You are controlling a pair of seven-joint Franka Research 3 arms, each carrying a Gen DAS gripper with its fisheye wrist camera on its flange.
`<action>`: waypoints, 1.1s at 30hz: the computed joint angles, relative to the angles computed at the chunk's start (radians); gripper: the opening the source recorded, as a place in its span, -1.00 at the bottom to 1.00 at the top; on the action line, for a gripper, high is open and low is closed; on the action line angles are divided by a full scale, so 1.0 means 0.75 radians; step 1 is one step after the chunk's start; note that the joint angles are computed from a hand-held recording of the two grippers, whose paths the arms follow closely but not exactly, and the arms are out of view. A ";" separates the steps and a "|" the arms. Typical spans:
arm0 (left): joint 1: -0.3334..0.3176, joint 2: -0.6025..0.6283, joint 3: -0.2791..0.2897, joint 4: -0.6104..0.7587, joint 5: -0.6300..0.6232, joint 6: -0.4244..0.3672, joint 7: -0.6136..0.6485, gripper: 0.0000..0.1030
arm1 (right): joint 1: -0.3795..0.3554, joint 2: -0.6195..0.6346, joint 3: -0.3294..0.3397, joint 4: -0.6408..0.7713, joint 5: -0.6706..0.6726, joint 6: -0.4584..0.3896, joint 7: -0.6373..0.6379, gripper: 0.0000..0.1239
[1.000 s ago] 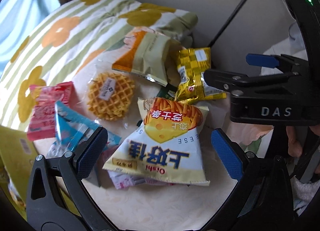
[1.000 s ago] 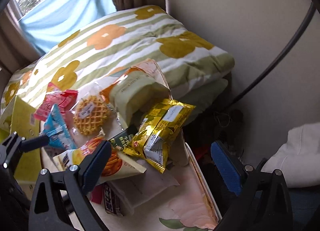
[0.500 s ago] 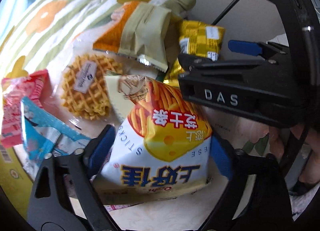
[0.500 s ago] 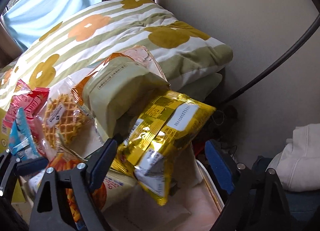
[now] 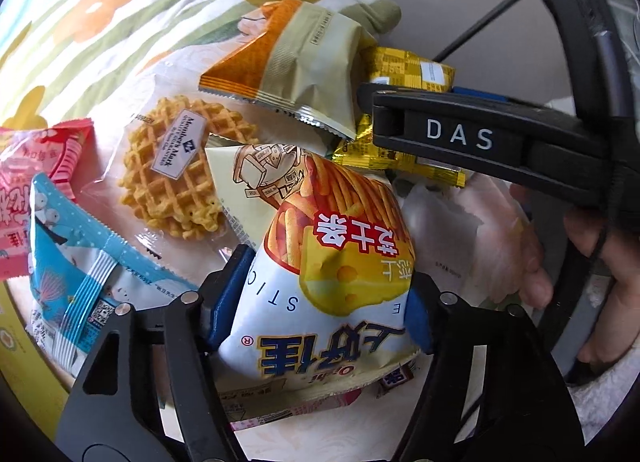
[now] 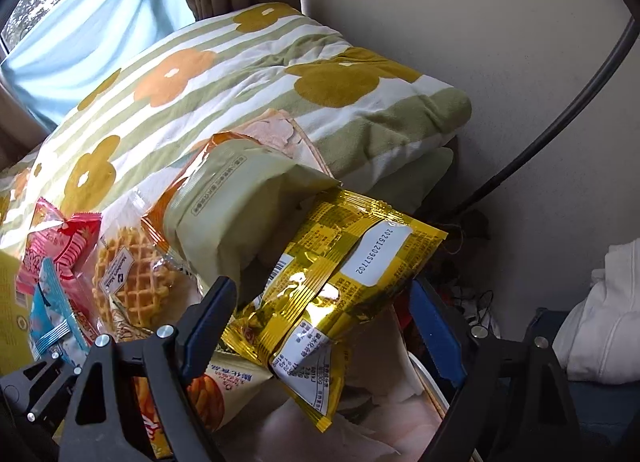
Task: Organize snacks
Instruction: 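Grasp the cheese stick bag with the left gripper while the right grasps the gold wafer packet, then carry both packets into the yellow box and release them from both grippers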
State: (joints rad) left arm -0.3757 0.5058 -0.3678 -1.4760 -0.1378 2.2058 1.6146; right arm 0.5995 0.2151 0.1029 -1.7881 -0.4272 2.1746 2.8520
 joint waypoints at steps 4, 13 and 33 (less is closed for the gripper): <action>0.017 -0.030 -0.003 -0.034 -0.018 0.007 0.007 0.23 | -0.002 0.023 -0.001 0.013 0.025 -0.005 -0.020 0.37; 0.001 0.001 0.011 0.022 0.003 -0.009 -0.017 0.22 | 0.024 0.029 -0.010 0.004 -0.019 -0.005 -0.012 0.03; -0.001 -0.180 0.034 -0.107 0.052 0.067 -0.140 0.22 | 0.007 -0.176 0.065 -0.130 -0.142 0.074 0.002 -0.13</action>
State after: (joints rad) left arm -0.3762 0.3707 -0.3421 -1.5565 -0.0989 2.2557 1.5096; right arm 0.6044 0.0829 0.1519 -1.8854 -0.5337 2.2304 2.8535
